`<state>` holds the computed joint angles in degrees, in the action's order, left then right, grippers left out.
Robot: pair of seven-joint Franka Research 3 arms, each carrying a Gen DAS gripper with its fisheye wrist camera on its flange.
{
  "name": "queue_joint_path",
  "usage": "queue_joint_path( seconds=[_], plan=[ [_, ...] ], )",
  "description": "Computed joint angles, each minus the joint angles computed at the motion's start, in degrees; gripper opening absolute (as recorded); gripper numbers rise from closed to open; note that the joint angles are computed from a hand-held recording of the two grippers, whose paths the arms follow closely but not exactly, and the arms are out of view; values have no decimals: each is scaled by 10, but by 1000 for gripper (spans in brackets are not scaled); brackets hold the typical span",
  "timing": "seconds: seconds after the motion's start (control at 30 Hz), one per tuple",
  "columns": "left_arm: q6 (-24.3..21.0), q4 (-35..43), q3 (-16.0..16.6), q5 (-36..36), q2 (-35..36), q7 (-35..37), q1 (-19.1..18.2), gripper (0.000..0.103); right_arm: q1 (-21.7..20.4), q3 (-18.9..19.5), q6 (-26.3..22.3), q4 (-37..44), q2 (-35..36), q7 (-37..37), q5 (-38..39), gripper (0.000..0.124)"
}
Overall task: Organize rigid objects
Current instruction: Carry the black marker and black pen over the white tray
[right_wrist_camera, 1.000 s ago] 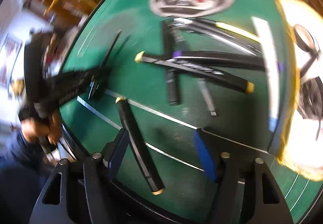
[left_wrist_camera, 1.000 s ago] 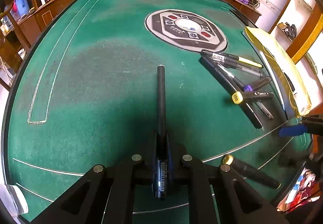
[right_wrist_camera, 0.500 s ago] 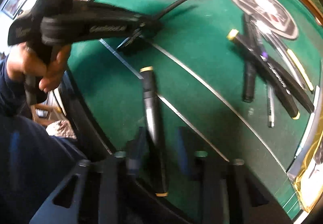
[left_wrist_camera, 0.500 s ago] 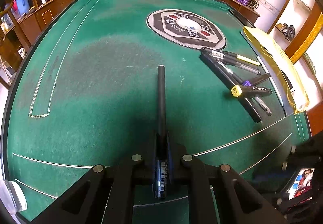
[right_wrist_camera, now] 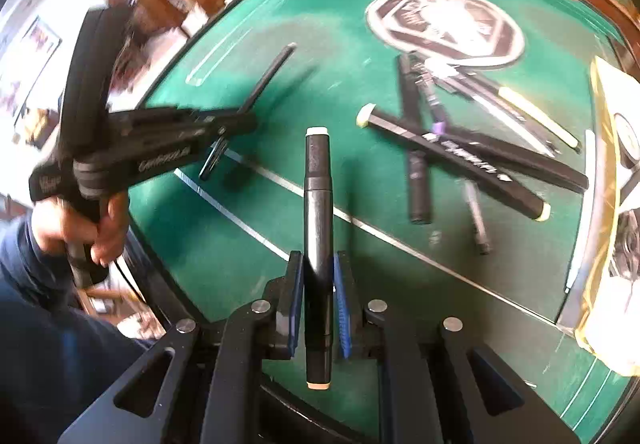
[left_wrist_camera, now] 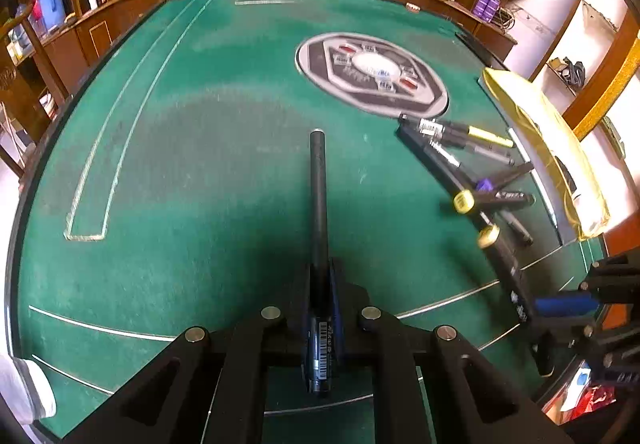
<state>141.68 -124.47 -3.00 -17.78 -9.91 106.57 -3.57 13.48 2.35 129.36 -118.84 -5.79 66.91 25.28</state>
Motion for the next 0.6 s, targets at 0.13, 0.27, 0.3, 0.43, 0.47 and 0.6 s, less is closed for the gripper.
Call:
queue_joint_path(
  seconds=[0.13, 0.27, 0.3, 0.43, 0.47, 0.6],
  plan=[
    [0, 8, -2, -4, -5, 2, -5, 8, -11, -13, 15, -5, -8, 7, 32, 14],
    [2, 14, -10, 13, -10, -5, -11, 8, -16, -16, 30, -15, -16, 21, 58, 14],
    [2, 17, -11, 16, -11, -4, -14, 9, -18, -18, 31, -16, -17, 23, 63, 14],
    [4, 26, -19, 34, -12, -11, -24, 8, -26, -26, 32, -22, -25, 25, 78, 14],
    [5, 27, -20, 36, -12, -13, -27, 8, -29, -28, 31, -23, -27, 25, 81, 14],
    [7, 33, -25, 39, -12, -13, -40, 8, -38, -34, 32, -32, -38, 25, 87, 14]
  ],
)
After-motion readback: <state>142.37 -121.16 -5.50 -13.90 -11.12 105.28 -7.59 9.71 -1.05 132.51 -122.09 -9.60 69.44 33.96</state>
